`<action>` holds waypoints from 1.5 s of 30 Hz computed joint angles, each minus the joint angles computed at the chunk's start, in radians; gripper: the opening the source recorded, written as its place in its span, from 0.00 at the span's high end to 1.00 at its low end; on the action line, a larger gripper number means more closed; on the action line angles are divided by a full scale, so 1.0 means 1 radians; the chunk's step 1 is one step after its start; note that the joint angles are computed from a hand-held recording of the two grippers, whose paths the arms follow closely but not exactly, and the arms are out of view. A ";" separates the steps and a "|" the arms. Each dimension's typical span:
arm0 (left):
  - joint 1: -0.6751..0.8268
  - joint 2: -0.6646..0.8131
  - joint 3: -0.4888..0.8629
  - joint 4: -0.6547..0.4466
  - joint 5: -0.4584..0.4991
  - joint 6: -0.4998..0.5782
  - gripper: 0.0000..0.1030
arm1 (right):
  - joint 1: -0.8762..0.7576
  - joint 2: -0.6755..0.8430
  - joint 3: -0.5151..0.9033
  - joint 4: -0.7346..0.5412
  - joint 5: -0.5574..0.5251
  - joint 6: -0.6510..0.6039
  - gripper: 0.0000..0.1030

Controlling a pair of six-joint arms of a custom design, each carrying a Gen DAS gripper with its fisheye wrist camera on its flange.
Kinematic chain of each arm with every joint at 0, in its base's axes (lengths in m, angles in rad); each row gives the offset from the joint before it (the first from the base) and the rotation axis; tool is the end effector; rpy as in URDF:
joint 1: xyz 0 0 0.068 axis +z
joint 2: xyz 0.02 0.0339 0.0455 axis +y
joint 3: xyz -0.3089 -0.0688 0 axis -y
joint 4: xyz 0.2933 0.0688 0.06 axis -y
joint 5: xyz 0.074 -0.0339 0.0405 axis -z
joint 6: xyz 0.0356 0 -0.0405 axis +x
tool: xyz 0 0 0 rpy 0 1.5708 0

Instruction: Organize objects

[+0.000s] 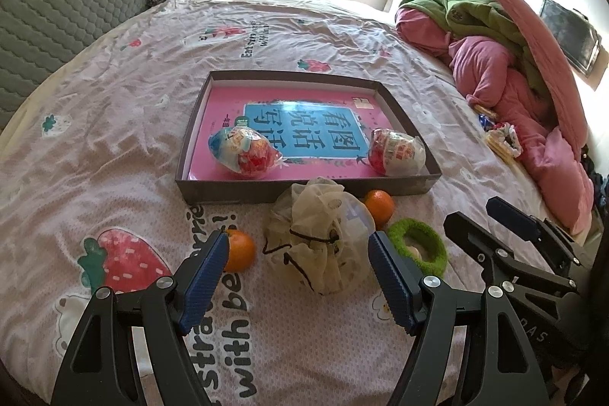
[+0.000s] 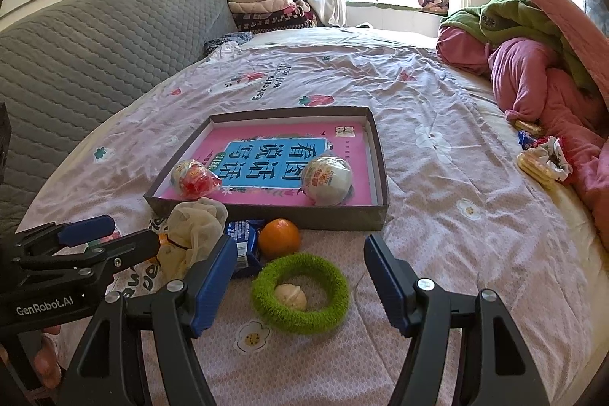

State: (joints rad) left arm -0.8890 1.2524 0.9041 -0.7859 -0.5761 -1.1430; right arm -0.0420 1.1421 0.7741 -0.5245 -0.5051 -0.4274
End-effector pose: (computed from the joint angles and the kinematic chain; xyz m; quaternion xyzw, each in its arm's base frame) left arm 0.1810 -0.1923 0.2691 -0.1796 0.9207 -0.0304 0.3451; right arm 0.2533 0.0066 0.2630 -0.2565 0.8803 0.1543 0.3681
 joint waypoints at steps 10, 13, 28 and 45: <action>-0.042 -0.020 -0.011 -0.009 -0.017 -0.053 0.26 | -0.034 -0.041 -0.017 -0.022 -0.027 -0.024 0.33; -0.054 -0.025 -0.012 -0.020 -0.027 -0.065 0.26 | -0.041 -0.052 -0.023 -0.027 -0.034 -0.028 0.33; -0.123 -0.035 -0.013 -0.064 -0.067 -0.138 0.26 | -0.070 -0.112 -0.042 -0.064 -0.059 -0.060 0.33; -0.167 -0.016 0.002 -0.092 -0.076 -0.174 0.26 | -0.103 -0.138 -0.056 -0.098 -0.079 -0.101 0.33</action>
State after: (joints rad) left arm -1.0559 1.2359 0.9062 -0.8782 -0.6524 -1.3166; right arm -0.1446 1.0039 0.7181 -0.6222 -0.5840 -0.5284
